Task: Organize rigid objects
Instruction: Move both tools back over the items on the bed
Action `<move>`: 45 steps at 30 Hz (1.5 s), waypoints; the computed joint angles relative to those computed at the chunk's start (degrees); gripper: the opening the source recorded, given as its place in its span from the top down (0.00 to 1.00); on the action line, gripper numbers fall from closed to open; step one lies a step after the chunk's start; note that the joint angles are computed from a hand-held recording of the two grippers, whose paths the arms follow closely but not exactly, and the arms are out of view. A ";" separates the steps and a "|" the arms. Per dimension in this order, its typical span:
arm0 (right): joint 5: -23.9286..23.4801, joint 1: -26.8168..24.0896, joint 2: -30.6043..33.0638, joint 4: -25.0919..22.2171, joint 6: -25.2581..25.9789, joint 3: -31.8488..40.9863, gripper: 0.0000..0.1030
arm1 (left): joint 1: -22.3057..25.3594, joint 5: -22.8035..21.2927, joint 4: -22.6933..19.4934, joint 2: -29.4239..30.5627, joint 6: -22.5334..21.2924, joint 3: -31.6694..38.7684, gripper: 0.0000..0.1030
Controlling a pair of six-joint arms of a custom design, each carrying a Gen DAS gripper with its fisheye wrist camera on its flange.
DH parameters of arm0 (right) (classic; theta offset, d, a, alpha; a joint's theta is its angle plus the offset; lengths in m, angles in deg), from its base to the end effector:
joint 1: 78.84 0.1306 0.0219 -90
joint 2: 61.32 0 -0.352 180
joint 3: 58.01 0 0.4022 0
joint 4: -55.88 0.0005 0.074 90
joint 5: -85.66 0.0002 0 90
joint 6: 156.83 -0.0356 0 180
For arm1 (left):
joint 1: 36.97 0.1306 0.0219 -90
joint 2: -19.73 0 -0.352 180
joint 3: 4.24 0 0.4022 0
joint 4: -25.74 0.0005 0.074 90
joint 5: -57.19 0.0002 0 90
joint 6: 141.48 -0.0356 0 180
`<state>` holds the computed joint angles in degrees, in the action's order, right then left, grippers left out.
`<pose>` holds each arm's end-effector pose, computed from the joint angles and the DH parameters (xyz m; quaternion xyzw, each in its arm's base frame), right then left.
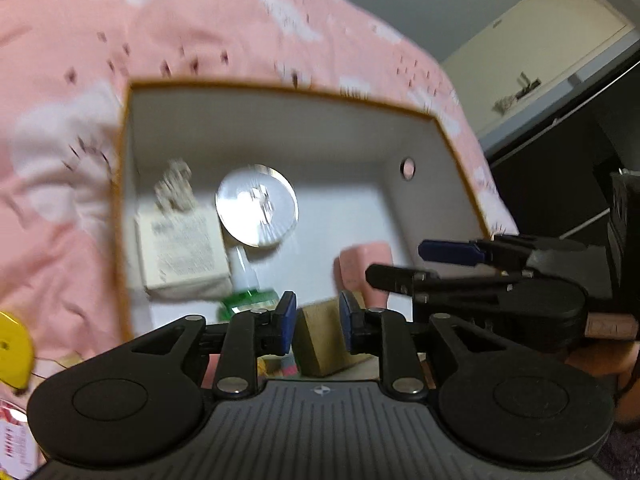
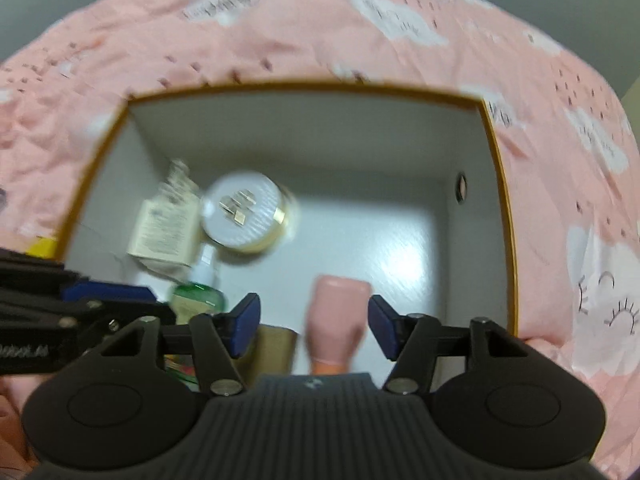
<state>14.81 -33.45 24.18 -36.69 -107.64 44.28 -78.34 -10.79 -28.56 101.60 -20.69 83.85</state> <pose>0.2935 0.2802 0.4933 -0.0185 0.9785 -0.0371 0.2019 0.3235 -0.3034 0.4429 0.1525 0.9064 -0.3509 0.1788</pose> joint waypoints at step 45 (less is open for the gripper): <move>-4.15 19.46 20.64 19.49 -7.05 11.38 0.51 | 26.56 2.76 -19.01 -22.62 -6.65 -17.79 0.42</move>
